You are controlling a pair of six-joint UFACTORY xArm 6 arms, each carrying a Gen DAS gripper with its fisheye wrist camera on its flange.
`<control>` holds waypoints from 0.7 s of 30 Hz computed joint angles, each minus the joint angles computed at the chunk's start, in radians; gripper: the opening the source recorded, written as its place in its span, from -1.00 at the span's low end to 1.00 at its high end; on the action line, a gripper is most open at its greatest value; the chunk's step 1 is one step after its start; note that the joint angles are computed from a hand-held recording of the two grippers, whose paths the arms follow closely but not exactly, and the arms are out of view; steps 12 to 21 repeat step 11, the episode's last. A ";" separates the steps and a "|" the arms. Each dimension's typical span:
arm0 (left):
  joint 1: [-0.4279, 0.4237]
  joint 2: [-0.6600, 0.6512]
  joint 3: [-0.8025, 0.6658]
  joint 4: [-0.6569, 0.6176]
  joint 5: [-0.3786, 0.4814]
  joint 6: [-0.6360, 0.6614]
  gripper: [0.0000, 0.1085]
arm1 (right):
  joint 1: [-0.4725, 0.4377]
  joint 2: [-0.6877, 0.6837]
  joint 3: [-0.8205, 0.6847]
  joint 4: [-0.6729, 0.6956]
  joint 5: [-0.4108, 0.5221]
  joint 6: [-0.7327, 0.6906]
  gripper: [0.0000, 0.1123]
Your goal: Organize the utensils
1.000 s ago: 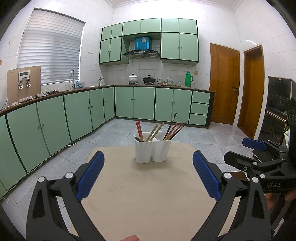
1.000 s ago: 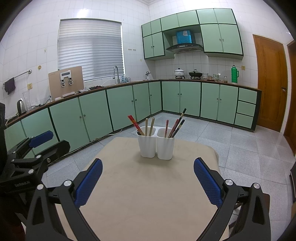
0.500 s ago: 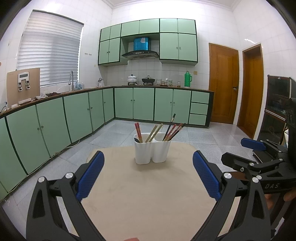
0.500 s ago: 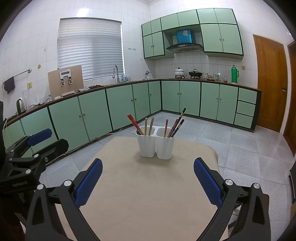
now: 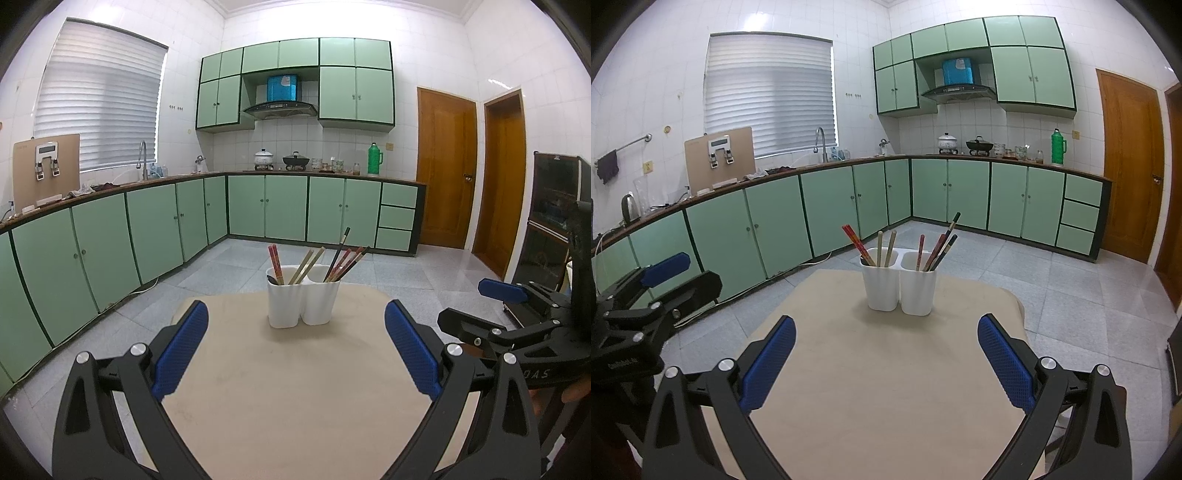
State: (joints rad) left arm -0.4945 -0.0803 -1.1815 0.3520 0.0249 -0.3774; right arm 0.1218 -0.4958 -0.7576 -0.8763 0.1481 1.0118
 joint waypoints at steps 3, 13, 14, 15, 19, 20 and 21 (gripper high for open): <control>-0.001 0.002 -0.006 -0.017 0.007 0.010 0.72 | -0.003 -0.004 0.005 0.007 -0.001 -0.007 0.72; -0.005 0.009 -0.020 -0.034 0.021 0.021 0.72 | -0.007 -0.011 0.012 0.029 -0.002 -0.032 0.72; -0.005 0.009 -0.020 -0.034 0.021 0.021 0.72 | -0.007 -0.011 0.012 0.029 -0.002 -0.032 0.72; -0.005 0.009 -0.020 -0.034 0.021 0.021 0.72 | -0.007 -0.011 0.012 0.029 -0.002 -0.032 0.72; -0.005 0.009 -0.020 -0.034 0.021 0.021 0.72 | -0.007 -0.011 0.012 0.029 -0.002 -0.032 0.72; -0.005 0.009 -0.020 -0.034 0.021 0.021 0.72 | -0.007 -0.011 0.012 0.029 -0.002 -0.032 0.72; -0.005 0.009 -0.020 -0.034 0.021 0.021 0.72 | -0.007 -0.011 0.012 0.029 -0.002 -0.032 0.72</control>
